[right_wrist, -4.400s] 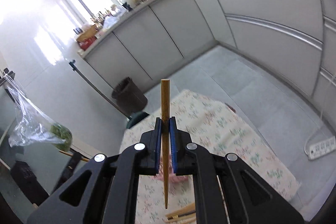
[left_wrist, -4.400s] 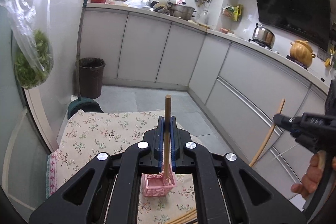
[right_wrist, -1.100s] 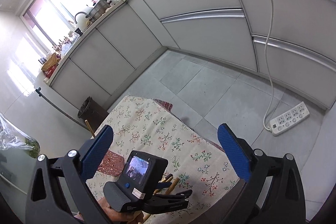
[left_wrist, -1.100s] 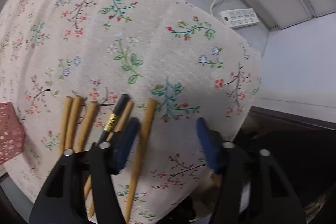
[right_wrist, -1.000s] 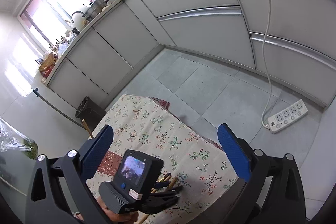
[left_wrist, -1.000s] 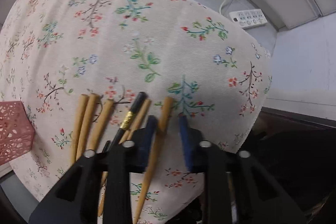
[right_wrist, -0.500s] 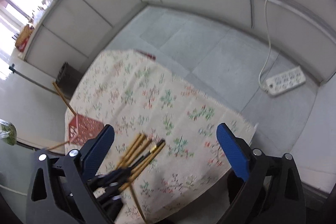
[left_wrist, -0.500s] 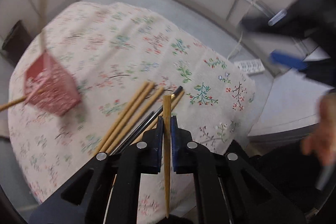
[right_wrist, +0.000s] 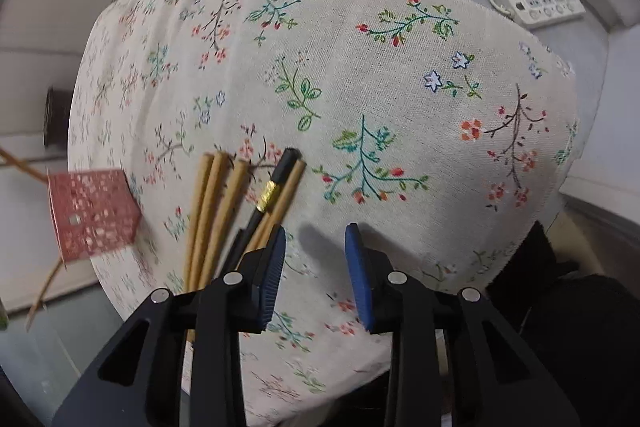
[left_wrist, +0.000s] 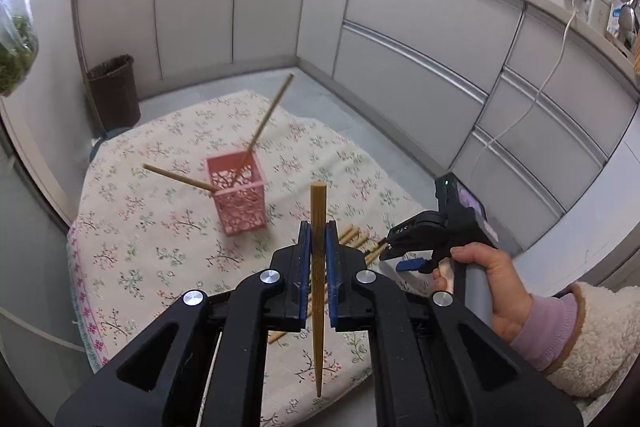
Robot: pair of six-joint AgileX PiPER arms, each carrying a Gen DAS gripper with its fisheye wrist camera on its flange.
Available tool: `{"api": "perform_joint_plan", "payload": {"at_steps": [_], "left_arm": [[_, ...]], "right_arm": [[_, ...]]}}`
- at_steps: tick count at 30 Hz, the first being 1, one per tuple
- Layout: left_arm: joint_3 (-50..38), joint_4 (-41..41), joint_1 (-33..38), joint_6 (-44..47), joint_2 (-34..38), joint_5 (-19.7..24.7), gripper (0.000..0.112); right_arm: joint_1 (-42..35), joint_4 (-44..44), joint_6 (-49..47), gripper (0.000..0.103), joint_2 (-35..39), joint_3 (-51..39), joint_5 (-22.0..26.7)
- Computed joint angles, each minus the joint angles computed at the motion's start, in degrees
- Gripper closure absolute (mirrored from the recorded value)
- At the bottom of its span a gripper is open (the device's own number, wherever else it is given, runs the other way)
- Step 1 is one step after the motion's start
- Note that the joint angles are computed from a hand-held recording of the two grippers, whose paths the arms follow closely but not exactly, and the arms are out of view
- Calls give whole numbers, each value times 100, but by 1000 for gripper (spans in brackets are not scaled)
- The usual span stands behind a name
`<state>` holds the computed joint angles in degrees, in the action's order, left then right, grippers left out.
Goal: Organize utensils
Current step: 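Lift the chopstick with the left tool while the right tool grasps a chopstick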
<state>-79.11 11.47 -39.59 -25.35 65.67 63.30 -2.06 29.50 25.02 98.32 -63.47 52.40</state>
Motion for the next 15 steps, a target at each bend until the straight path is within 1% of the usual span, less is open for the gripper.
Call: {"api": "perform_joint_plan", "payload": {"at_steps": [3, 7, 8, 9, 10, 12, 15], "left_arm": [[-3, -250, 244, 230, -177, 24, 106], [-3, -497, 439, 429, -263, 12, 106], [16, -601, 528, 508, -281, -14, 106], [-10, -674, 573, 548, -278, -26, 106], [10, -713, 598, 570, -282, -70, 106], [-11, -767, 628, 596, -291, -98, 106], [33, -720, 624, 535, -341, -127, 106]], "right_arm": [[65, -154, 449, 73, 122, -264, 13], [188, -510, 989, 77, 318, -622, 296], [242, -653, 1053, 80, 368, -734, 394], [335, -859, 1167, 85, 403, -841, 494], [418, -1042, 1281, 86, 437, -931, 557], [461, -1160, 1484, 86, 520, -1088, 653], [403, -1002, 1583, 83, 531, -1125, 690]]}}
